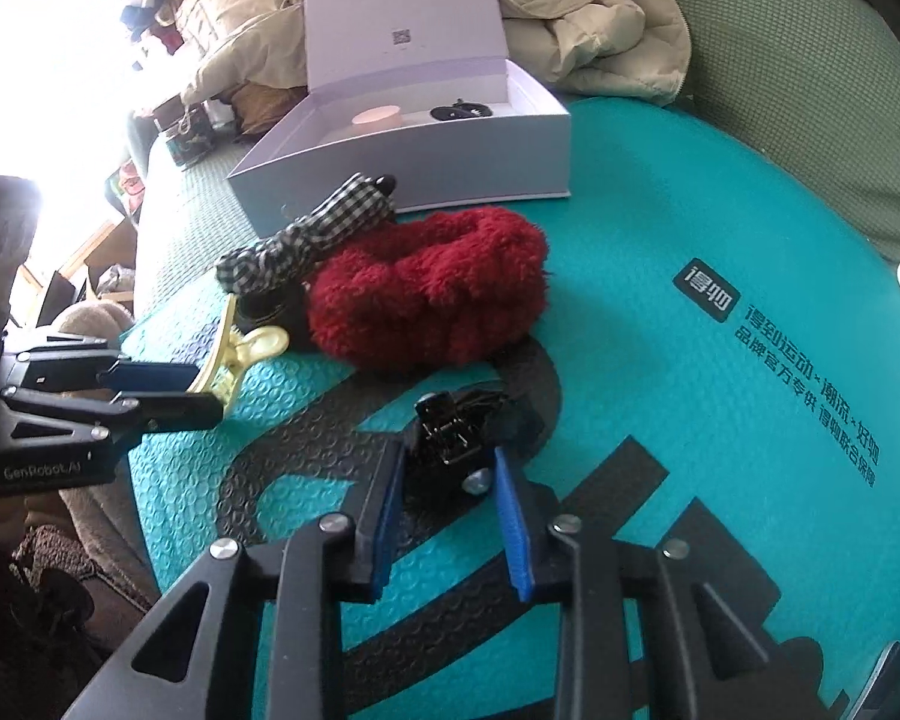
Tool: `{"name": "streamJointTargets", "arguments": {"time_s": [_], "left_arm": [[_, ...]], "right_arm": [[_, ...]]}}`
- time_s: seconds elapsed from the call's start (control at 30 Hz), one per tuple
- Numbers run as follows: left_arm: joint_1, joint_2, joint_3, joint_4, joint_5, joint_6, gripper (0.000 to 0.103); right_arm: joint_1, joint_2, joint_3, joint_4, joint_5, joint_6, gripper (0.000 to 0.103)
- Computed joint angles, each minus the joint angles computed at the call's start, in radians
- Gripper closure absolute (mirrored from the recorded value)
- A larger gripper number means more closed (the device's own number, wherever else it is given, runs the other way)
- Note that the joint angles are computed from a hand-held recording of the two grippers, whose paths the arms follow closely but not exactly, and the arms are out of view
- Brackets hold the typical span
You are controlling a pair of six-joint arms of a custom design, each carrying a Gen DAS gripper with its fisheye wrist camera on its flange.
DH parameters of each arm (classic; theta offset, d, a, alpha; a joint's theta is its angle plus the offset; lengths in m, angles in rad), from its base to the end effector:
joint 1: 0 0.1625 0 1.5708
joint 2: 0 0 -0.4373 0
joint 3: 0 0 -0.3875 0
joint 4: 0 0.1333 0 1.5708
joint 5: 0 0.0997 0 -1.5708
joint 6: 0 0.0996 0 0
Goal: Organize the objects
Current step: 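Grasp the cream hair clip with the left tool while the right tool grasps the black hair tie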
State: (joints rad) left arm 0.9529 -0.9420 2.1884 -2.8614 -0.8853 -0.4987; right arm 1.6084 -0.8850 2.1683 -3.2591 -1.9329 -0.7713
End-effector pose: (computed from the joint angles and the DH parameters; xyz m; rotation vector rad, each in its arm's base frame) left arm -0.1202 -0.5080 0.0763 0.1309 2.5291 -0.5262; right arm 0.1173 -0.5111 0.0830 0.9488 -2.4690 0.3330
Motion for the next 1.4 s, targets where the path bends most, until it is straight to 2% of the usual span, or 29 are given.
{"name": "streamJointTargets", "arguments": {"time_s": [0.07, 0.2, 0.37, 0.47, 0.53, 0.67, 0.8, 0.93, 0.97, 1.03, 1.1, 1.27, 1.37, 1.4], "left_arm": [[-0.013, -0.024, 0.045, -0.018, 0.006, -0.023, 0.077], [-0.011, -0.031, 0.052, -0.015, -0.002, -0.023, 0.077], [-0.012, -0.013, 0.057, -0.028, 0.007, -0.024, 0.076], [-0.014, -0.008, 0.054, -0.023, 0.016, -0.015, 0.076], [-0.012, 0.001, 0.051, -0.040, 0.018, 0.001, 0.075], [-0.005, 0.017, 0.043, -0.082, 0.021, 0.035, 0.071], [0.002, 0.036, 0.024, -0.100, 0.021, 0.077, 0.063], [-0.002, 0.049, 0.028, -0.127, 0.035, 0.105, 0.062], [-0.002, 0.050, 0.030, -0.137, 0.035, 0.109, 0.062], [0.000, 0.052, 0.034, -0.151, 0.035, 0.115, 0.063], [-0.007, 0.053, 0.032, -0.128, 0.057, 0.110, 0.063], [-0.023, 0.062, 0.040, -0.123, 0.099, 0.102, 0.069], [-0.023, 0.055, 0.042, -0.111, 0.102, 0.097, 0.075], [-0.024, 0.052, 0.043, -0.107, 0.106, 0.096, 0.077]], "right_arm": [[0.007, -0.005, 0.014, 0.012, -0.008, -0.019, 0.074], [0.014, -0.024, 0.030, 0.050, 0.003, -0.027, 0.074], [0.021, -0.008, 0.031, 0.021, -0.018, -0.003, 0.073], [0.023, 0.008, 0.023, -0.005, -0.031, 0.007, 0.064], [0.023, 0.016, 0.017, -0.009, -0.033, 0.017, 0.054], [0.020, 0.032, 0.005, -0.020, -0.029, 0.044, 0.054], [0.022, 0.050, -0.008, -0.038, -0.029, 0.075, 0.054], [0.025, 0.061, -0.022, -0.032, -0.025, 0.100, 0.054], [0.026, 0.064, -0.024, -0.033, -0.024, 0.104, 0.053], [0.027, 0.067, -0.029, -0.028, -0.021, 0.113, 0.045], [0.030, 0.073, -0.034, -0.029, -0.027, 0.124, 0.042], [0.044, 0.102, -0.048, -0.074, -0.065, 0.136, 0.042], [0.040, 0.106, -0.044, -0.099, -0.054, 0.155, 0.042], [0.040, 0.111, -0.042, -0.120, -0.061, 0.158, 0.050]]}}
